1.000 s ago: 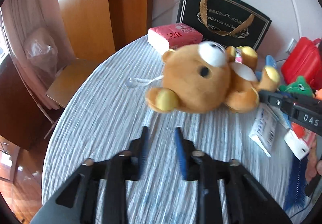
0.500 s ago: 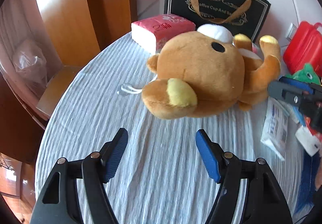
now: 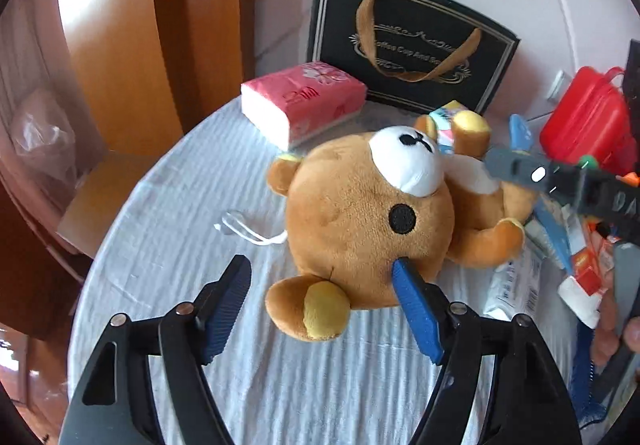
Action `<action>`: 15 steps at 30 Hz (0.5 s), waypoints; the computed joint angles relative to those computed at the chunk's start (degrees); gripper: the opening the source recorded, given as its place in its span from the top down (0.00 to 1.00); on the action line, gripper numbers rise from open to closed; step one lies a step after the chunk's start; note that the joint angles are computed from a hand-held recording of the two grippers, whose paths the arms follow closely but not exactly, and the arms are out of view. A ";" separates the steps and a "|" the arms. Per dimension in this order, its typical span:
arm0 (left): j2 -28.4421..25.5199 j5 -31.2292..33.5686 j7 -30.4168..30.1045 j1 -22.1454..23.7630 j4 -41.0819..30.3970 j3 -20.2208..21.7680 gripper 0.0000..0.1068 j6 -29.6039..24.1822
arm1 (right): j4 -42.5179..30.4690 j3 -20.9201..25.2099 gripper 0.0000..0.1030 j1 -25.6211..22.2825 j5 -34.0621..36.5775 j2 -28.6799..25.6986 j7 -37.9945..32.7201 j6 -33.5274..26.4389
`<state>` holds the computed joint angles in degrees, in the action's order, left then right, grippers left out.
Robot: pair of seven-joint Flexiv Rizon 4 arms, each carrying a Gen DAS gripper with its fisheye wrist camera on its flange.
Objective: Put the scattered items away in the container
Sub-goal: 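Lift the brown teddy bear with both grippers and carry it toward the crate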
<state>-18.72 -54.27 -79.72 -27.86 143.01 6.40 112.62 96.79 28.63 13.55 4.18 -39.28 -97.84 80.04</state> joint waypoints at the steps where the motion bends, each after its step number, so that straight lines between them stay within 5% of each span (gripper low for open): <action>1: 0.45 4.45 -3.05 3.42 1.00 -1.80 0.32 0.49 | 0.79 -1.10 0.38 1.09 -0.54 0.20 0.14 0.84; 3: 1.38 11.11 -7.50 7.74 2.24 -3.32 0.32 0.08 | 1.27 -2.47 0.38 2.34 -1.57 -0.03 0.80 0.88; 9: 0.35 8.54 -6.40 3.22 2.84 -0.62 0.32 -0.19 | 1.43 -5.55 0.48 4.56 -4.76 -0.91 2.95 2.08; 15: -1.35 25.47 -15.46 14.82 2.69 -4.36 0.38 2.84 | 1.30 -5.32 0.50 4.05 -6.58 -1.33 3.79 2.57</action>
